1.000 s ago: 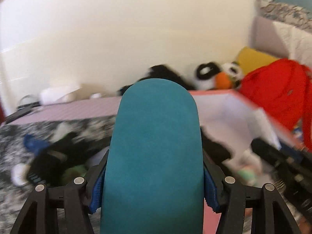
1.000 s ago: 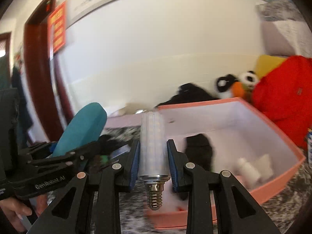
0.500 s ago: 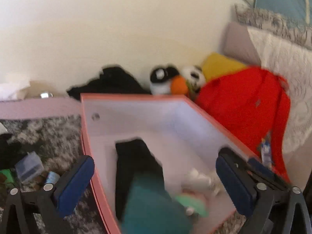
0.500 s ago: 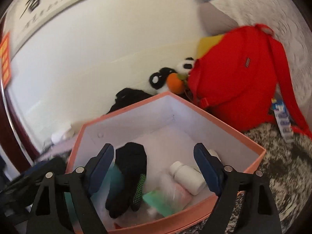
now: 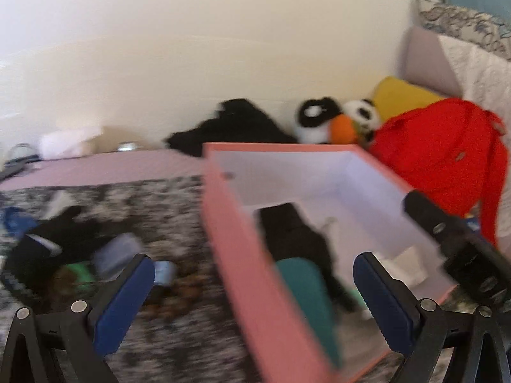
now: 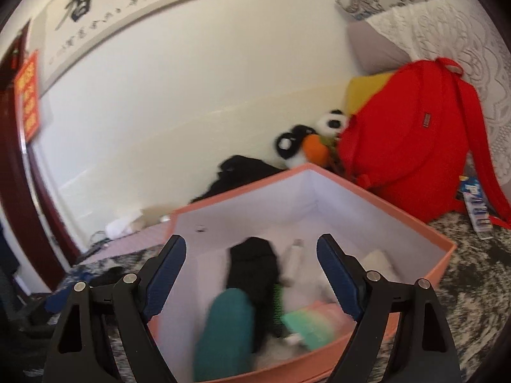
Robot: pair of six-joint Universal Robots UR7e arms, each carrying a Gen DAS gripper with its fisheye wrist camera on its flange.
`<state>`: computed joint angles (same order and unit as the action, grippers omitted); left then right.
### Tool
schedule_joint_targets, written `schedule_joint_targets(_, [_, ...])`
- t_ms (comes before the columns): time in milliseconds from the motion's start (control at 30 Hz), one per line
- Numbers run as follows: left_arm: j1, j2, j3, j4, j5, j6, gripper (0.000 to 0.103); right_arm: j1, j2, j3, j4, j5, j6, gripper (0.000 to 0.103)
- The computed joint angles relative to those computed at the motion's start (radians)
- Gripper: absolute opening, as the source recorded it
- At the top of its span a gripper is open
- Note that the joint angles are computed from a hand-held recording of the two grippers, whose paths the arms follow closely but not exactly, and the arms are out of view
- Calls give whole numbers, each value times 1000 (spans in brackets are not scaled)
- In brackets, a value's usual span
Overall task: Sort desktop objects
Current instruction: 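Grasp the black green-trimmed glove with the left tool while the right tool grasps the brown tassel pouch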
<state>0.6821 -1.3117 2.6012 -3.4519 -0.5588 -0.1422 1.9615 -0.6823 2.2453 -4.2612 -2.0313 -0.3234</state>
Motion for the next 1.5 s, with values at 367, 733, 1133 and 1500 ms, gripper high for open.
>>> schedule_joint_targets(367, [131,-339,100,288,207,6,102,142,134,-111,121,79,69,74])
schedule_joint_targets(733, [512,-77,-178,-85,54,529,102,173,290,-302,303,68,-8,70])
schedule_joint_targets(1133, [723,-38,-314,32,-246,508,6,97,329,-402,568,168,26,68])
schedule_joint_targets(1500, [636,-301,-202,36,-281,614,5,98,479,-595,802,155,-34,47])
